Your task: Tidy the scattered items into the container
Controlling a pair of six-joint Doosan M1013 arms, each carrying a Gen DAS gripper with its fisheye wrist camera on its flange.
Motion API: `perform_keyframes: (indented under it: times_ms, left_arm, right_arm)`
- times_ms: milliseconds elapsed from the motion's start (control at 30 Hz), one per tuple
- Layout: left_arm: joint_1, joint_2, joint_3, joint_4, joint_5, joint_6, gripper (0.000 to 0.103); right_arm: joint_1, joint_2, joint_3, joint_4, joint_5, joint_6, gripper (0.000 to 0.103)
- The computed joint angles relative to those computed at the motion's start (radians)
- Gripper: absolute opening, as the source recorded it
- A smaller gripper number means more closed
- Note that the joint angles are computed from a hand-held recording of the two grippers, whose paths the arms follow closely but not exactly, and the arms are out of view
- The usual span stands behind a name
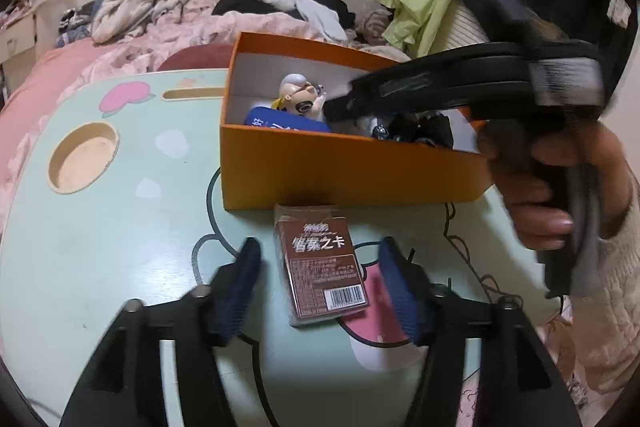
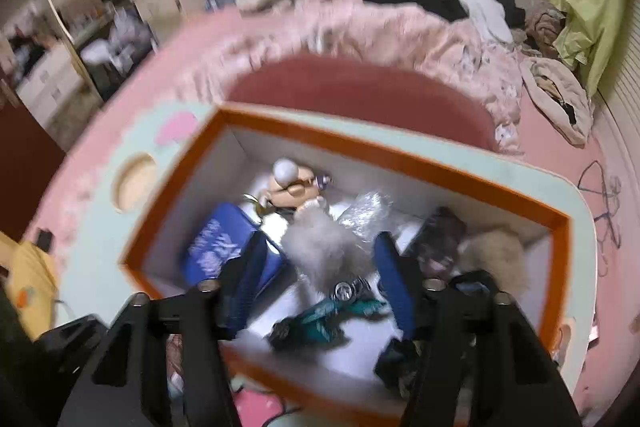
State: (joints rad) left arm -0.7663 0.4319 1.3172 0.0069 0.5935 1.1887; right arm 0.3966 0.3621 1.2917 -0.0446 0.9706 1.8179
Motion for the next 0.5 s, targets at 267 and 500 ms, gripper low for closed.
perform_keyframes:
  times_ms: [267,500]
  left_arm:
    - [0.030,-0.068,0.079,-0.057,-0.137,0.069,0.066]
    - [0.054,-0.008,-0.100,-0.125,-0.028,0.183,0.064]
  right_arm:
    - [-0.057,-0.170,0.213,0.225,-0.340,-0.123,0.023]
    - [-0.092,-0.281,0.341,0.597,-0.267,-0.507,0.023]
